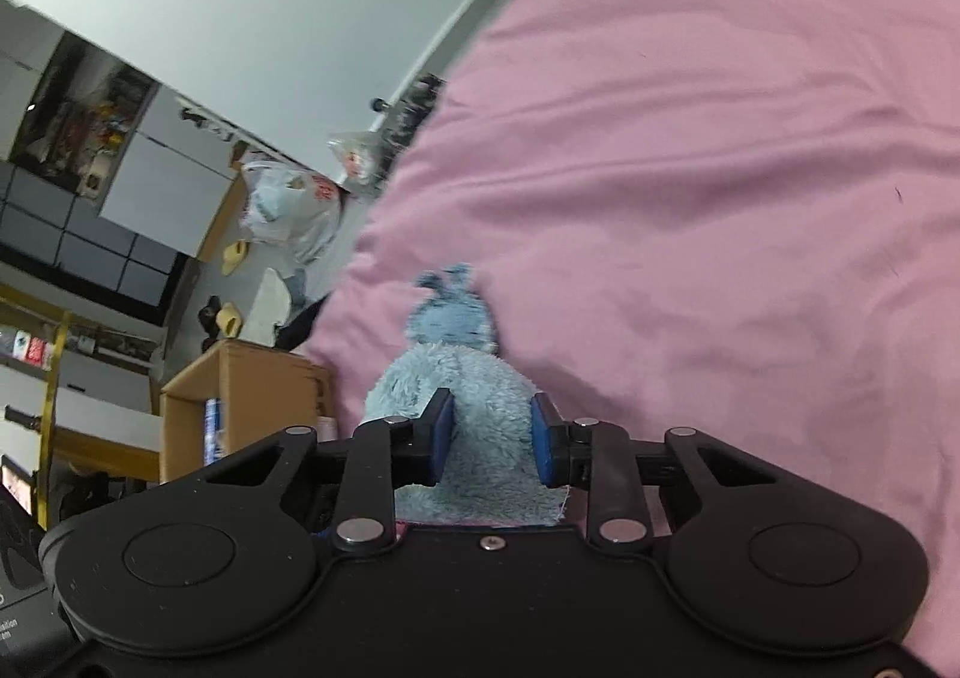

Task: Organize soft objects
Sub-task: 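Close both tools on the grey fluffy elephant plush and lift it, then carry the elephant plush with both tools and lower it into the box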

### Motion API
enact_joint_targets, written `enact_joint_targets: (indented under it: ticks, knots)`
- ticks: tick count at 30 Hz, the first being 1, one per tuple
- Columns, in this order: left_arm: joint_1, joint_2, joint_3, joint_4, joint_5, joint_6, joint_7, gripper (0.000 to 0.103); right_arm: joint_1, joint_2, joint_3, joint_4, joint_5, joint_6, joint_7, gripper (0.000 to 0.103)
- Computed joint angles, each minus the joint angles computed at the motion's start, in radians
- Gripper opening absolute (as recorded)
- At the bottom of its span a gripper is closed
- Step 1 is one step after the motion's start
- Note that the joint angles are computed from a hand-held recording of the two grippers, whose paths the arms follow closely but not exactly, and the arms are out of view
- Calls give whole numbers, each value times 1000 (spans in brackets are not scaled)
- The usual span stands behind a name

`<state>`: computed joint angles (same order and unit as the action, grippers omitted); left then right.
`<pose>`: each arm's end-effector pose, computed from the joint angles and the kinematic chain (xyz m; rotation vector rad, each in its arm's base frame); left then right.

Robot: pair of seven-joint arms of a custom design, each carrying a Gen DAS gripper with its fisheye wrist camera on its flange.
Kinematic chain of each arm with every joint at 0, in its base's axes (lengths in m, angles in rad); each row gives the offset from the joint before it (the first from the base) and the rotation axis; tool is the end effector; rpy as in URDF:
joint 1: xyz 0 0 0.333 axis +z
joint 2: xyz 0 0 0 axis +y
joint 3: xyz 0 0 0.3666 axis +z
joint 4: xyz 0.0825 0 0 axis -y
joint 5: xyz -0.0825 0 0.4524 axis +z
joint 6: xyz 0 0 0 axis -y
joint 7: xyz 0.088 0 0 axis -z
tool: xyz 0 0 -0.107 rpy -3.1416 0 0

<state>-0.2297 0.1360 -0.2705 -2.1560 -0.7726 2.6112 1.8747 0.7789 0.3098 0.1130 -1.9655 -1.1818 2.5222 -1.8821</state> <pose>0.5690 -0.2903 0.3722 1.8034 -2.1595 0.8086 0.4334 0.5448 0.3417 -0.6336 2.2861 -0.1964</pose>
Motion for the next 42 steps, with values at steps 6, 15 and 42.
enact_joint_targets:
  ticks: [6, 15, 42]
  knots:
    - [17, -57, 21, -8, -7, 3, 34, 27, 16, 25, -8, 78, -52, -11, -43, 27]
    - [46, -120, 62, -9, -12, -18, 84, 27, 45, 75, -18, 205, -48, -37, -175, 27]
    - [141, -140, 132, 24, -26, -72, 164, 27, 146, 293, -119, 559, 132, -8, -506, 27]
